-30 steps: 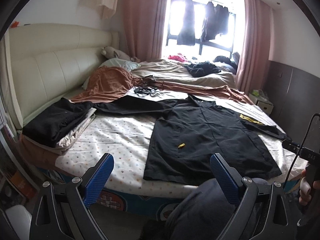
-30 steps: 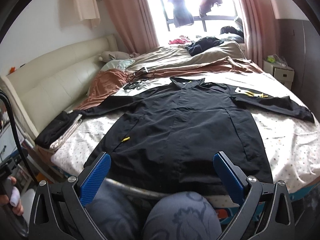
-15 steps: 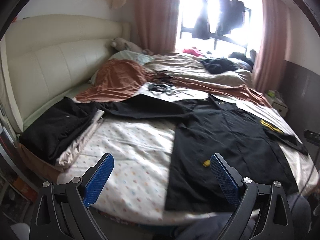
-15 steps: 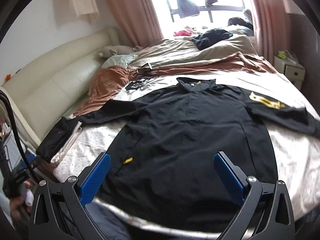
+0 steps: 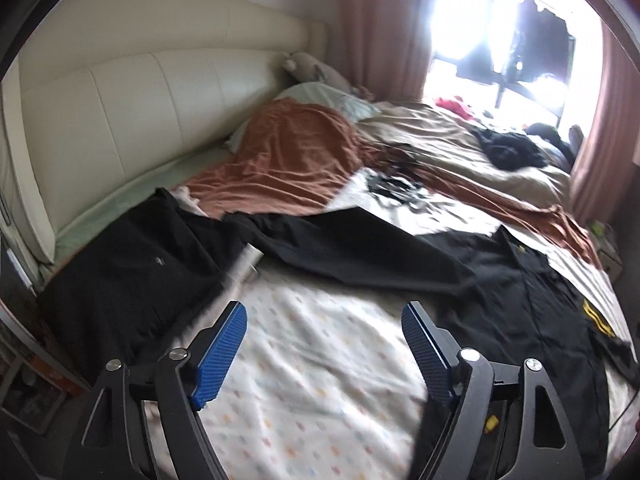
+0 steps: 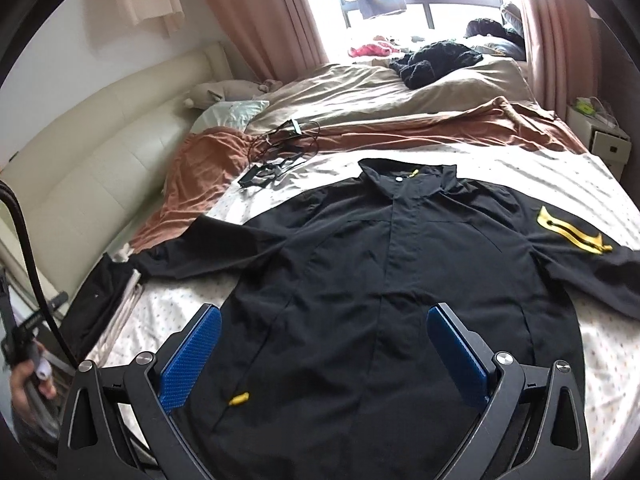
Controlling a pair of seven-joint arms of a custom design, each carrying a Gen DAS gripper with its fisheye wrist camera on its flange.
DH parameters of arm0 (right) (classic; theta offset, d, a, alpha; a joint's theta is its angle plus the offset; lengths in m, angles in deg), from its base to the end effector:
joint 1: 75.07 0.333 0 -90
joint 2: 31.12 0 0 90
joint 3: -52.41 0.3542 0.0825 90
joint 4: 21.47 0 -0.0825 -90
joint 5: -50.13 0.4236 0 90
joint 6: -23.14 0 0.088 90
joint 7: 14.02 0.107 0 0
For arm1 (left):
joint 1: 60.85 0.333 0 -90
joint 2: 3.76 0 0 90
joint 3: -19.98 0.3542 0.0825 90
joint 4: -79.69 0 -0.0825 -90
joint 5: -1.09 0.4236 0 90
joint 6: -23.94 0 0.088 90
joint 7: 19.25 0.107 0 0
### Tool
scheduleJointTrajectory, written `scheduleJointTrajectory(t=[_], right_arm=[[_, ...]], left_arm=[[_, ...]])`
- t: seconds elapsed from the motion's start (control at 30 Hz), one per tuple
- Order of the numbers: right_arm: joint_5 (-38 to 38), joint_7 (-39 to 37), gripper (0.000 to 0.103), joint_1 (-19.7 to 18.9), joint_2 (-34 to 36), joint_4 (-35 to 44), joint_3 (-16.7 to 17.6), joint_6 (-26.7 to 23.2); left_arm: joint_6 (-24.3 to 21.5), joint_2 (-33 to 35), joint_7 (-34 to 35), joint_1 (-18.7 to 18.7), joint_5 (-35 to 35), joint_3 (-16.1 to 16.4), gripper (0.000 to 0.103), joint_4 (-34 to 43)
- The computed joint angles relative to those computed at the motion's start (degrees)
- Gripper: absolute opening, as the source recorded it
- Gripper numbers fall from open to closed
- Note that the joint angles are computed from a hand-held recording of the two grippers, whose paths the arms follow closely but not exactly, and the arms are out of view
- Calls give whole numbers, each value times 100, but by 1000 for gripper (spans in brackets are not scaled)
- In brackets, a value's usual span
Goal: Fold large clothes
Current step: 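Reach both tools to the jacket hem and close both grippers on it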
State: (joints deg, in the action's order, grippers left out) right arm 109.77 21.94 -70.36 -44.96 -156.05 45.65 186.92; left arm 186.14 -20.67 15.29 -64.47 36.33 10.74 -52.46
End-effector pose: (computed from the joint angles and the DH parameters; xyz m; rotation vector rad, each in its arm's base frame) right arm 0.5235 -0.0690 0.5074 -1.6008 1.6158 -0.5224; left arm 0.5081 -0.1539 0.5692 -1.8794 1.5067 -0.8651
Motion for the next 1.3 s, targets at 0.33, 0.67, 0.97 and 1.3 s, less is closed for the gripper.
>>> scheduleJointTrajectory(t=[0.33,0.67,0.97,1.3], right_arm=[[-709,525,103,-173,1416,1267,281,-209],[-1440,1180,80,-333,2690,2332,509,-554],[-1658,1364,66,-434,3312,2885,675,-679],[-1683,1700,59,-532,3530,3063,703,-735]], left_arm=[[-267,1467,545,335,-554,382,67,1403],[-778,2873,1205,438,-1656,207,55,2585],[-1176,3844,1280,421,-2017,35,55,3388],[-1216,4577,484,174,-1665,259,54,3883]])
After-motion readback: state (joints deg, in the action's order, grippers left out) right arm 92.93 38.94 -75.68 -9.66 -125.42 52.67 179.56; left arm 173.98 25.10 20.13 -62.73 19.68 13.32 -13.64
